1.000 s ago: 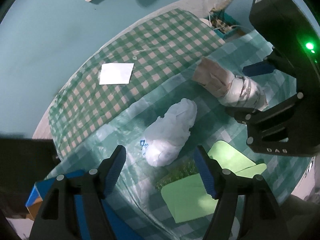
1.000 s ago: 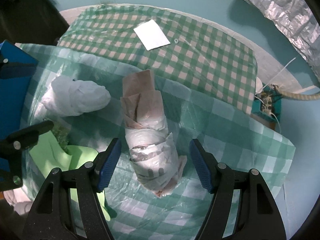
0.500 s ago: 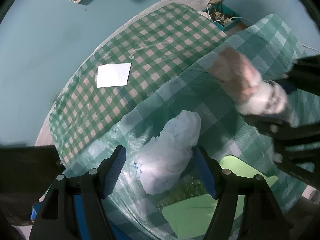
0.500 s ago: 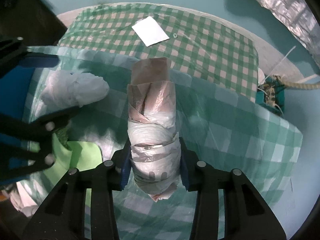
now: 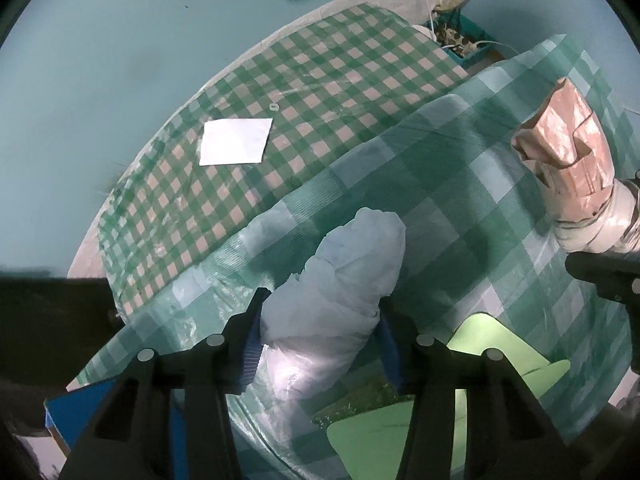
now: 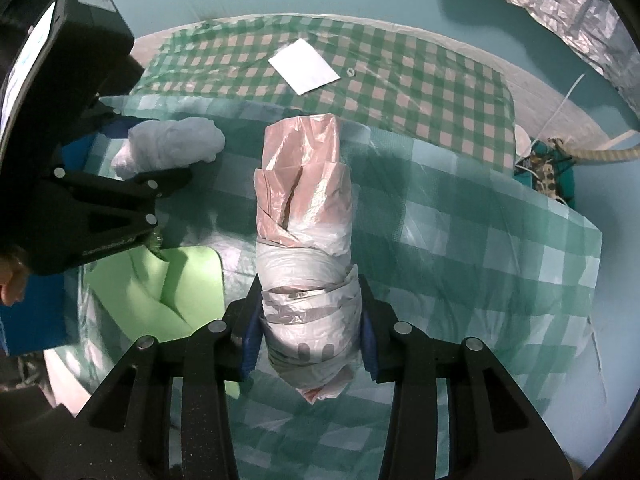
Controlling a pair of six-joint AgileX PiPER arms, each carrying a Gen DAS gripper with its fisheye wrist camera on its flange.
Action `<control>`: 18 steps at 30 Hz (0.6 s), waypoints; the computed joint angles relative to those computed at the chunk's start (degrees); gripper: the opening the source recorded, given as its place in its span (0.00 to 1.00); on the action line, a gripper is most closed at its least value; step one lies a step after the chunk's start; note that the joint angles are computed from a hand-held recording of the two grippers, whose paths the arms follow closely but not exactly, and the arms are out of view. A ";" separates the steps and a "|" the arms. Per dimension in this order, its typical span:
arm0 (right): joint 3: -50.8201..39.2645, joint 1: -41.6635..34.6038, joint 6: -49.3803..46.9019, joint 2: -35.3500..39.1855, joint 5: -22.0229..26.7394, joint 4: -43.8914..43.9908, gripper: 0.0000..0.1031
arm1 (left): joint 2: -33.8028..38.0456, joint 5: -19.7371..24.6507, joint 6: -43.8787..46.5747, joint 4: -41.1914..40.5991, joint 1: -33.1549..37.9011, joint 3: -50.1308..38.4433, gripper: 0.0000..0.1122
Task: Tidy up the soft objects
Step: 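Grasp the pink-and-white wrapped bundle with the right tool while the left tool grasps the white bag bundle, then carry the white bag bundle in the left tool while the right tool carries the pink bundle to the box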
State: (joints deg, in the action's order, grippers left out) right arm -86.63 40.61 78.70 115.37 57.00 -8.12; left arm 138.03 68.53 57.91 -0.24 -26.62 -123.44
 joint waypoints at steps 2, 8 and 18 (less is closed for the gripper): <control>-0.72 0.35 0.79 -0.04 0.56 -0.27 0.39 | -0.90 -0.10 0.56 -0.77 0.63 0.75 0.44; -3.66 0.83 0.18 0.29 3.02 -0.16 0.39 | -4.00 0.03 0.78 -2.89 2.82 2.49 0.44; -7.47 2.62 0.66 -0.59 7.61 -0.72 0.39 | -13.79 -1.66 3.74 -6.97 8.29 11.26 0.44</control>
